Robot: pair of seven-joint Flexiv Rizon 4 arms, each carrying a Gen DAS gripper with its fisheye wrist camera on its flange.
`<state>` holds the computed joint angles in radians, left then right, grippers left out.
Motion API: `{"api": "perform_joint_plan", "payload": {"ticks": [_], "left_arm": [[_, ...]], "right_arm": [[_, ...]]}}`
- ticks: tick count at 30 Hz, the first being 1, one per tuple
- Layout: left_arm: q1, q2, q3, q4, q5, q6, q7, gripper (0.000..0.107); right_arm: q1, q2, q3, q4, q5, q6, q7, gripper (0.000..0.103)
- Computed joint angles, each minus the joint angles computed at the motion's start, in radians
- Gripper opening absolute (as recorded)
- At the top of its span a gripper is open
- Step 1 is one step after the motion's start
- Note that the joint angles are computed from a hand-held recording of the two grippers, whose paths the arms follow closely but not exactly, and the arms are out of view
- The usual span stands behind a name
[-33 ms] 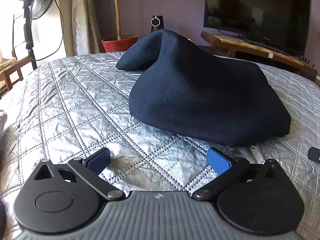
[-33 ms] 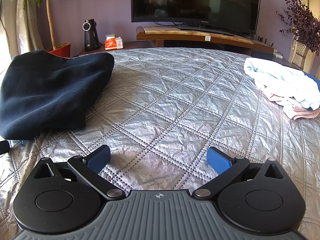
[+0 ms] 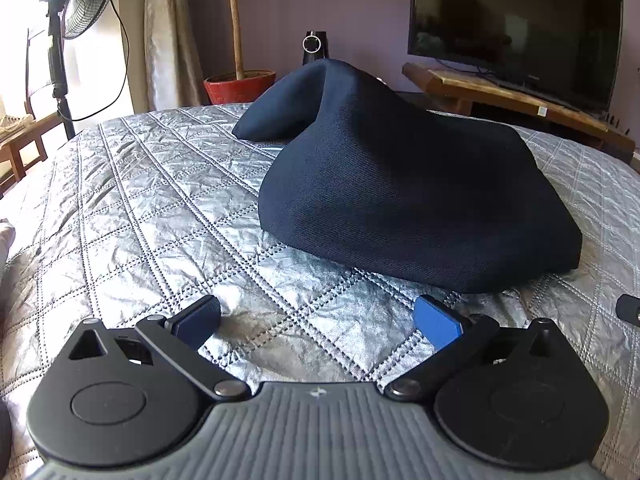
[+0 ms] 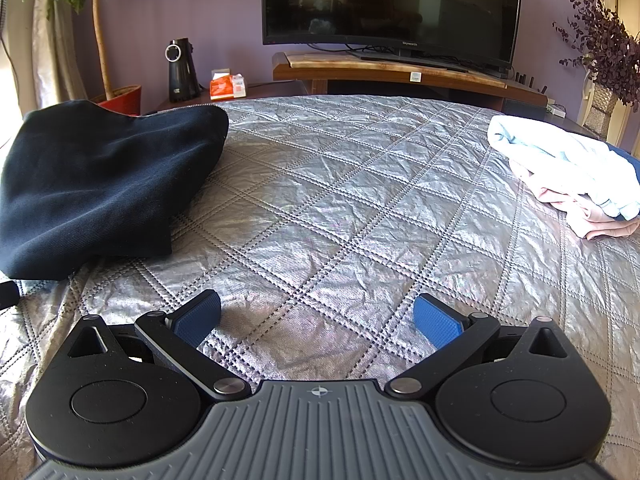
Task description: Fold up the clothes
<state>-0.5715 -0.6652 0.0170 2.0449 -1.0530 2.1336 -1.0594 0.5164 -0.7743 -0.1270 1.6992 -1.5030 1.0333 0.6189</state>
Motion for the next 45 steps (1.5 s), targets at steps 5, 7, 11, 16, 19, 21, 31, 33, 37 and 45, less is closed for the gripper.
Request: {"api": "perform_joint_plan", "payload": {"ticks": [5,7,11,16,19,21,31,33,37,45], "left_arm": [[0.002,-0.004,-0.001,-0.003,-0.002,0.008,0.0,0.103],[0.003,-0.006,-0.003,-0.004,-0.004,0.012,0.001,0.103],[0.003,-0.007,-0.006,-0.006,-0.013,0.015,0.01,0.103],[0.006,-0.007,-0.011,-0.007,-0.017,0.018,0.015,0.103],[0.008,-0.007,-0.014,-0.007,-0.017,0.02,0.017,0.103],[0.013,-0.006,-0.016,-0.006,-0.013,0.02,0.016,0.103],[0.009,-0.006,-0.016,-0.006,-0.016,0.02,0.017,0.103],[0.01,-0.006,-0.016,-0.007,-0.016,0.021,0.017,0.103],[0.011,-0.006,-0.018,-0.006,-0.016,0.021,0.018,0.103],[0.012,-0.006,-0.02,-0.006,-0.015,0.022,0.018,0.103]], "right_arm": [[0.0,0.0,0.001,0.0,0.0,0.0,0.0,0.103],[-0.001,0.0,0.001,0.0,0.0,0.0,0.0,0.103],[-0.001,0.0,0.001,0.0,-0.001,0.0,0.0,0.103],[-0.001,0.0,0.001,0.0,-0.001,0.0,0.001,0.103],[-0.001,0.001,0.001,0.0,-0.001,0.0,0.001,0.103],[-0.001,0.001,0.001,0.0,-0.001,0.0,0.001,0.103],[-0.002,0.001,0.001,0.001,-0.002,0.0,0.001,0.103],[-0.002,0.001,0.001,0.001,-0.002,0.0,0.001,0.103],[-0.002,0.001,0.002,0.001,-0.002,0.0,0.001,0.103],[-0.002,0.001,0.002,0.001,-0.003,0.0,0.001,0.103]]}}
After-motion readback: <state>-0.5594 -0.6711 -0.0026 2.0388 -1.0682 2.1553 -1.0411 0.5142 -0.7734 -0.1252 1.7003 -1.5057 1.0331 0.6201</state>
